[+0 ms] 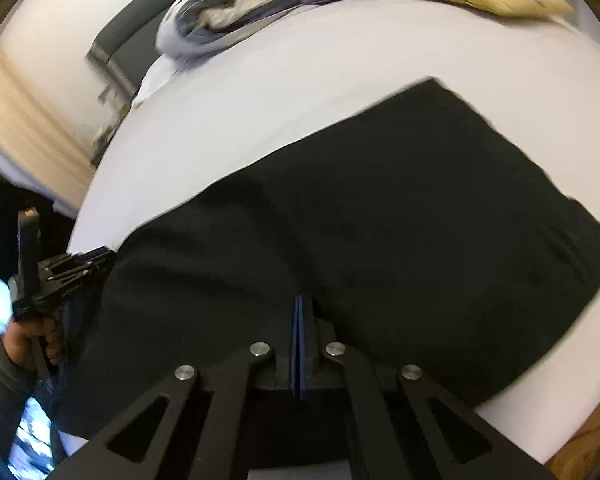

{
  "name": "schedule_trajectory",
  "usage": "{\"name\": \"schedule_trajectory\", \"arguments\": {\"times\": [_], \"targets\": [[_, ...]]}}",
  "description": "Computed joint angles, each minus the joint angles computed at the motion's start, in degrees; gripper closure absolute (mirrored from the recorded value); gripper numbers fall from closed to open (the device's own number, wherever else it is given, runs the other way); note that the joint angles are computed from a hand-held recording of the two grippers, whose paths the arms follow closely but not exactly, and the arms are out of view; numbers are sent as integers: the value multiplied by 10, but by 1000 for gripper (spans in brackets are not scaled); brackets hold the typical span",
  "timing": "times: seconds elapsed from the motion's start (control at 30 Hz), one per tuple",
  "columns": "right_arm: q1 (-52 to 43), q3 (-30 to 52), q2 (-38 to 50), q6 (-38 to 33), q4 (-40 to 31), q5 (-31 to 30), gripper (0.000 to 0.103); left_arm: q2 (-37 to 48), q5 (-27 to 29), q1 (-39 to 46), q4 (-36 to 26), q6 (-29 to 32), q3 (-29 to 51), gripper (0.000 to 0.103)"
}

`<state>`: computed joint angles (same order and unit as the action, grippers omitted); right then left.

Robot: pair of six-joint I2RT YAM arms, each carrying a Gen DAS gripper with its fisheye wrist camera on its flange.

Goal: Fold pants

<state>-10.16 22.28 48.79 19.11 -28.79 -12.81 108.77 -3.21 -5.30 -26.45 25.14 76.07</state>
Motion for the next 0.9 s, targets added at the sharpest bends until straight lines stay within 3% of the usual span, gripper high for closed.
{"name": "schedule_trajectory", "arguments": {"times": [0.03,0.1,0.17,0.2,0.23,0.3,0.37,0.43,0.5,0.6,0.63,0.67,0.73,0.8,0.83,0.87,0.9], "targets": [[-8,7,-19,0,-25,9,103,-1,-37,-2,16,3,0,78],[-12,18,-42,10,-45,-1,97,-19,-14,6,14,10,-4,78],[1,34,-49,4,-32,-38,79,-56,30,-4,-2,15,-19,78],[22,47,-27,1,-19,-31,71,-73,53,-11,-16,20,-28,78],[56,71,17,-8,-5,11,56,-88,72,-30,-28,16,-37,78],[46,89,57,-14,14,29,54,-128,95,-54,-38,25,-85,77],[-22,96,104,-5,48,-42,53,-134,52,-105,1,22,-132,76],[-35,117,190,-39,76,-108,53,-122,31,-129,67,0,-169,71],[-12,148,284,-47,98,-82,53,-104,34,-91,105,-22,-170,22],[-34,175,359,-19,144,-82,76,-76,44,-64,82,-46,-131,12],[-43,199,389,6,146,-68,94,-75,42,-59,89,-42,-134,8],[-47,216,409,17,142,-62,103,-79,38,-49,101,-39,-143,4],[-55,232,419,25,140,-64,103,-54,44,-37,100,-50,-115,3],[-40,229,375,16,111,-8,103,-72,36,-25,119,-62,-143,3],[-35,215,334,18,99,21,87,-76,24,-24,119,-67,-142,3],[-41,188,282,23,94,13,67,-89,20,-18,122,-62,-144,6],[-58,166,238,26,97,-19,60,-130,28,17,121,-42,-175,7]]}}
